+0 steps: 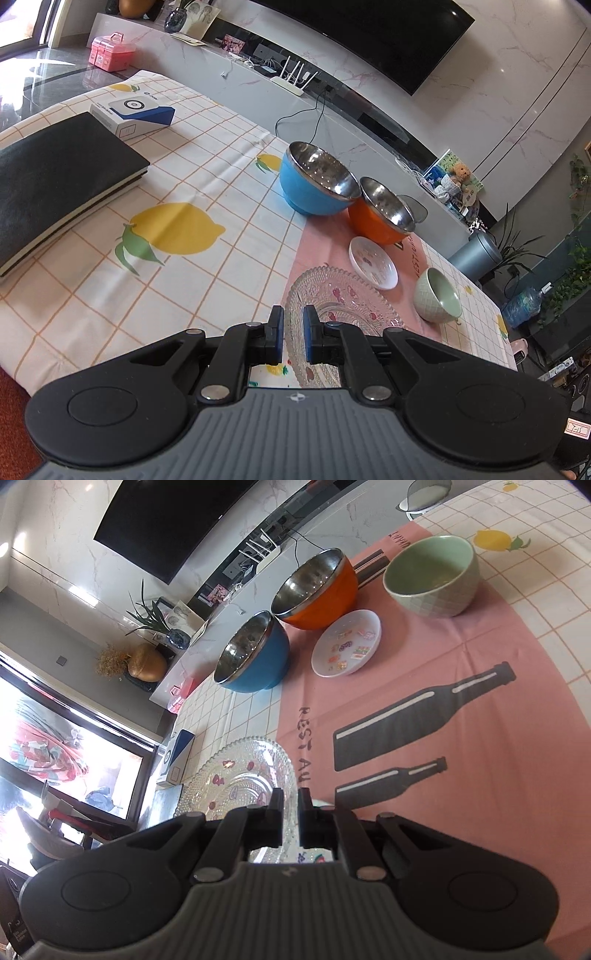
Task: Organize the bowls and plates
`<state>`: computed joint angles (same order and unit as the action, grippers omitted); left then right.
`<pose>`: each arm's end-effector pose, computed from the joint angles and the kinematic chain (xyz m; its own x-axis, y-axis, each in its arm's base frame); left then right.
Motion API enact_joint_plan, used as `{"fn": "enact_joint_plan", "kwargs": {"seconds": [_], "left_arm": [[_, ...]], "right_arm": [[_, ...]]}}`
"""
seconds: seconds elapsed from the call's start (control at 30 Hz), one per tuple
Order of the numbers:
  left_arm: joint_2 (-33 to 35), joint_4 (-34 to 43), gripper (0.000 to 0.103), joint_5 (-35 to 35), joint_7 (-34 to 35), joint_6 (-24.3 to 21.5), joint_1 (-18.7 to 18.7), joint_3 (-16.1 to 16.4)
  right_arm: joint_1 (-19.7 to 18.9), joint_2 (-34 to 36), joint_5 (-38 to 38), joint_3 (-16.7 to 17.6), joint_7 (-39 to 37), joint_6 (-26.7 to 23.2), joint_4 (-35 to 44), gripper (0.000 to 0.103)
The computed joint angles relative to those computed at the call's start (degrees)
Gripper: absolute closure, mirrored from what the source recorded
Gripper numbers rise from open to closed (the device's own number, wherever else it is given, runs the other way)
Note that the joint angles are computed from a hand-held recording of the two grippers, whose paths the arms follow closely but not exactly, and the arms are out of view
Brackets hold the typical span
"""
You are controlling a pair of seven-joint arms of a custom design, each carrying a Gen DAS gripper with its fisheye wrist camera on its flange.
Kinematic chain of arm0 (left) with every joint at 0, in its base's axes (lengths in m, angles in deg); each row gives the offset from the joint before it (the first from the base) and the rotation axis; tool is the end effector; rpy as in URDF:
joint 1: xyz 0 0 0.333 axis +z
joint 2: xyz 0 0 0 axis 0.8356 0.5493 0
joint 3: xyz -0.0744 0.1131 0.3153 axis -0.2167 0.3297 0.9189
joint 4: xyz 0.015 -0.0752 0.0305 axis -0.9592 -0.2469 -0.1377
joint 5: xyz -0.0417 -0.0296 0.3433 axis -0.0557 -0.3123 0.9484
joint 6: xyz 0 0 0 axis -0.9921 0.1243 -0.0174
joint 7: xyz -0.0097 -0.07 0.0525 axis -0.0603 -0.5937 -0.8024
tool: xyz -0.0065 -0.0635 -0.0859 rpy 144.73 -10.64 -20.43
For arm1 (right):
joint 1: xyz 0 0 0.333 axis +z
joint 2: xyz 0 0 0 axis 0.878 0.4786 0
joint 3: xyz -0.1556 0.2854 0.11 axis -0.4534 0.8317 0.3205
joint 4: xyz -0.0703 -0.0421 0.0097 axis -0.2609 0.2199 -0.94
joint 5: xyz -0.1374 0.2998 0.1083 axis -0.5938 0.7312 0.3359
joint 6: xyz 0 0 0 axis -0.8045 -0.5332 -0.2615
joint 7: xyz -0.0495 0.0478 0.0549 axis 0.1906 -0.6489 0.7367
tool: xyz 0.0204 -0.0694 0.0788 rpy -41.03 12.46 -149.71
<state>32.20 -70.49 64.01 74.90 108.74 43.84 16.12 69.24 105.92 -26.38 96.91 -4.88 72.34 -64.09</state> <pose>0.5662 -0.2093 0.5496 0.3627 -0.7873 0.4986 -0.5284 -0.6145 -0.5858 0.7055 0.2202 0.5061 0.1502 -0.6989 -0.6993 -0.8973 0.2006 -0.3932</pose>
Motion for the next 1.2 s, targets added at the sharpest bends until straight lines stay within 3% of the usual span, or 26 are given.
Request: {"fn": "enact_joint_plan", "kwargs": {"seconds": [0.3, 1.2], "left_arm": [[-0.85, -3.84, 0.092, -2.57, 0.83, -0.50, -0.33, -1.32], [0.83, -1.33, 0.091, -1.25, 4.16, -8.56, -1.86, -1.99]], "right_arm": [[-0.65, -4.59, 1.48, -0.84, -3.53, 1.01, -8.81, 0.098], [4.58, -3.75, -13.24, -3.10, -3.29, 6.37, -9.14, 0.096]]}}
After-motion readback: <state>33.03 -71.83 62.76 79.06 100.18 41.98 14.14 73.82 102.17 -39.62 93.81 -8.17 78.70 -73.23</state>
